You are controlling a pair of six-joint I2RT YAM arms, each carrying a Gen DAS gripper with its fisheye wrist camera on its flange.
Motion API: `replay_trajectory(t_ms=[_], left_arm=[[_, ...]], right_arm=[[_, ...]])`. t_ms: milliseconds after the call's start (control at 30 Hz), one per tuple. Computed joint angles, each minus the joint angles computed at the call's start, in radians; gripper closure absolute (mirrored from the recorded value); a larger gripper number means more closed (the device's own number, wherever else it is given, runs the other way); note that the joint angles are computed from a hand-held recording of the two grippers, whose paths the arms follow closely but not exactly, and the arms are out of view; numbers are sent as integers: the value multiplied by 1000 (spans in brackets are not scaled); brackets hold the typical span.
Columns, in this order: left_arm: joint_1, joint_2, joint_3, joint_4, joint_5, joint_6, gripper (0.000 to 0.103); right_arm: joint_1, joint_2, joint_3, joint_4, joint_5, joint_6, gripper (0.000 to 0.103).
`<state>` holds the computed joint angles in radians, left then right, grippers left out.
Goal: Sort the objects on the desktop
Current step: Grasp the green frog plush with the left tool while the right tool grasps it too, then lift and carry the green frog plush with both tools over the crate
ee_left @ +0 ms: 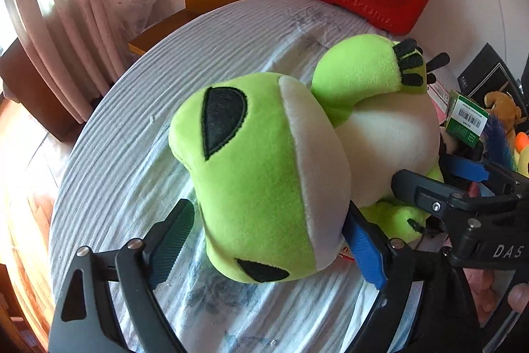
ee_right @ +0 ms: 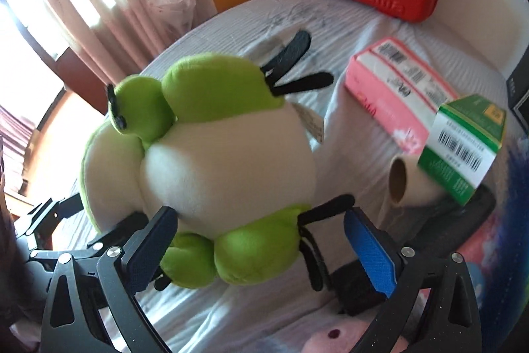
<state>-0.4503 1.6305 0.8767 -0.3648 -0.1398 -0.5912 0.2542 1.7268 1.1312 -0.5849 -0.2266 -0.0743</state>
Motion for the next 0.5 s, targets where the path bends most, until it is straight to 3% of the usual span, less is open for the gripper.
replay_trajectory(t_ms=[333,367,400,433,500], left_arm=[[-10,39,-8,67,-38,67,13],[-5,41,-7,74,-31,76,16],[0,41,-9,84,-21,85,21],[2,39,-6,84,-25,91,23],[9,29,-5,76,-15,105,28]], right_arm=[[-8,-19,-69,97,1,27,3],[-1,-19,-68,102,6,29,9],[7,-17,-66,106,6,29,32],[10,-14,-63,108,-12,29,39],[38,-29,-68,114,34,40,44]])
